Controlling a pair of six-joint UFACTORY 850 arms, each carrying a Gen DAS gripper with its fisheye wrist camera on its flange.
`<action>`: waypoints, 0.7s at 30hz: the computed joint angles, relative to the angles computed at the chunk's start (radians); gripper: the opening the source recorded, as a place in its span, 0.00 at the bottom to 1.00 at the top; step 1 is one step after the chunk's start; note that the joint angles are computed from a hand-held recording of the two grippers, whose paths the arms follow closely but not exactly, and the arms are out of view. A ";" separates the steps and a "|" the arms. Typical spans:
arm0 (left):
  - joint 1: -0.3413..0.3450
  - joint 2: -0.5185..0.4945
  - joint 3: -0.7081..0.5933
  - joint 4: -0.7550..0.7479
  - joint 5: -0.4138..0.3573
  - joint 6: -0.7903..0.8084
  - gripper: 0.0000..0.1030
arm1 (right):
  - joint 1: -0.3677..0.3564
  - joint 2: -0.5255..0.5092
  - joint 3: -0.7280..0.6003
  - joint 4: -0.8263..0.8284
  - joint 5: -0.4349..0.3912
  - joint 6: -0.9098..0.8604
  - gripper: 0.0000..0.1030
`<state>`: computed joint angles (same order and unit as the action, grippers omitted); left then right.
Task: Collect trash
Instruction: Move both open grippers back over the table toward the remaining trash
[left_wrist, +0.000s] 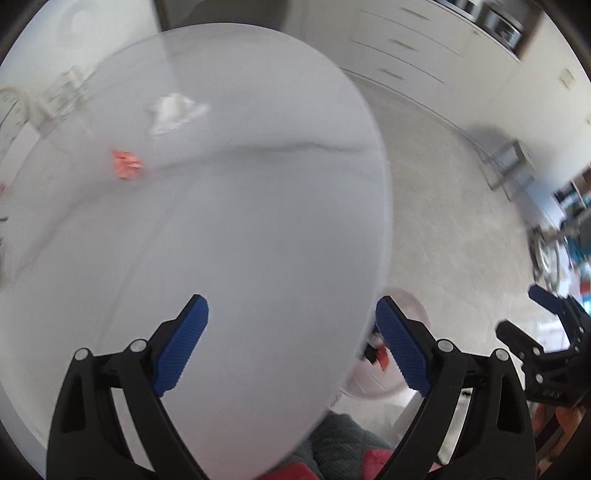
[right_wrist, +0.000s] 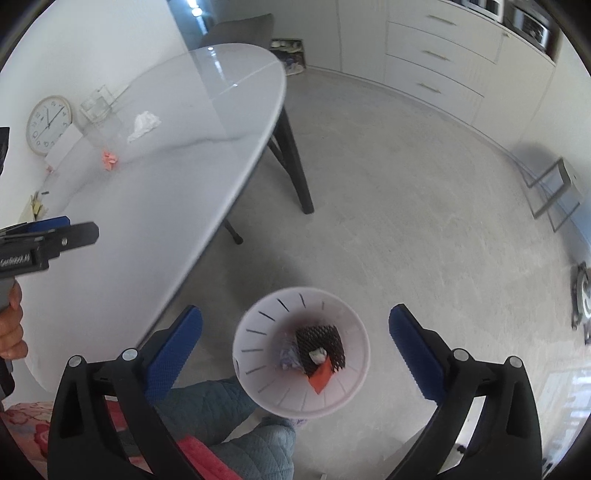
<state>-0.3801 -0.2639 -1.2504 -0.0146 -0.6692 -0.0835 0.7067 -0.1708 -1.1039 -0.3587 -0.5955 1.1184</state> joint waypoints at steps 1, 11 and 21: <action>0.016 -0.007 -0.008 0.012 0.005 -0.021 0.85 | -0.007 -0.029 -0.037 0.018 0.003 -0.039 0.98; 0.193 -0.193 -0.212 0.074 0.002 -0.225 0.86 | -0.059 -0.353 -0.477 0.175 -0.046 -0.391 0.98; 0.240 -0.418 -0.464 0.082 -0.013 -0.309 0.86 | -0.093 -0.703 -1.005 0.275 -0.216 -0.584 0.98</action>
<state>-0.1402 -0.6822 -1.7142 0.0670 -0.6825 -0.3928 0.6135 -0.8737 -2.1089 -0.0842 -0.8119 0.5346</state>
